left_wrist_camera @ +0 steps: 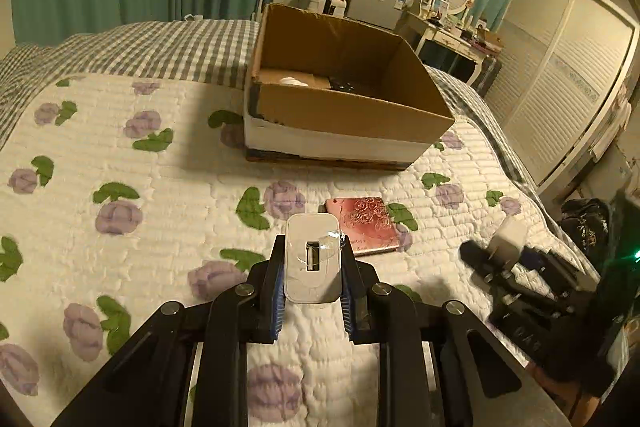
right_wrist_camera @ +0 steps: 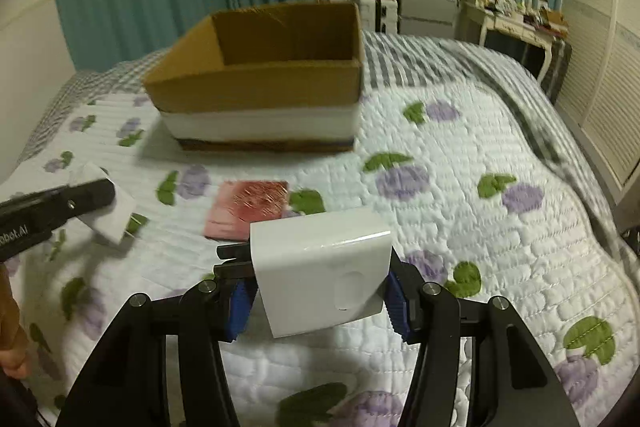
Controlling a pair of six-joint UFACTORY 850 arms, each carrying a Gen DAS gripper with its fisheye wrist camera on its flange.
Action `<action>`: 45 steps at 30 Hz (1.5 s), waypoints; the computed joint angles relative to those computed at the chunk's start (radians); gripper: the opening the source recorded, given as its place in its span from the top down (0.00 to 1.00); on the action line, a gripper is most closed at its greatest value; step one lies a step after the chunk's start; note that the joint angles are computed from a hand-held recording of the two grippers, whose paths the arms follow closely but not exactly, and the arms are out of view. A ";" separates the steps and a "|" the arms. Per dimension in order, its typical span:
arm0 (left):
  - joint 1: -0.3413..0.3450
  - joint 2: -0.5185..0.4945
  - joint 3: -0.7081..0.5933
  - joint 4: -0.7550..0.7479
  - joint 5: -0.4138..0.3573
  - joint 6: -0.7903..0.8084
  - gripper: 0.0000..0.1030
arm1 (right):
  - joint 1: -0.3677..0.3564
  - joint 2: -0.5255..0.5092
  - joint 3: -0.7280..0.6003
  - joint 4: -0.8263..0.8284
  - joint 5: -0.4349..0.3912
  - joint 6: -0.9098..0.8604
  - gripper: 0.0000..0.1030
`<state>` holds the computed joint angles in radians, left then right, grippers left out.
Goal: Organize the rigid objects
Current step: 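Carry both white chargers in both tools up over the cardboard box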
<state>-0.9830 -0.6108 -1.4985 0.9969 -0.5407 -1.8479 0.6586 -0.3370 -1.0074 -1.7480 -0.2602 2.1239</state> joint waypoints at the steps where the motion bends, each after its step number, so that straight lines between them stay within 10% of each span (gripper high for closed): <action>1: -0.004 0.008 0.008 0.008 -0.009 -0.010 0.78 | 0.003 0.011 0.003 -0.009 -0.005 0.007 0.47; 25: -0.055 0.093 -0.124 0.332 -0.216 -0.088 0.78 | -0.007 0.234 -0.036 -0.286 -0.051 0.143 0.47; 45: 0.100 -0.184 -0.536 0.201 -0.171 0.242 0.78 | -0.075 -0.057 -0.411 -0.413 0.046 0.100 0.47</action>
<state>-0.8826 -0.7952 -2.0342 1.1981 -0.7114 -1.6061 0.5838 -0.3939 -1.4180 -2.1614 -0.2145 2.2244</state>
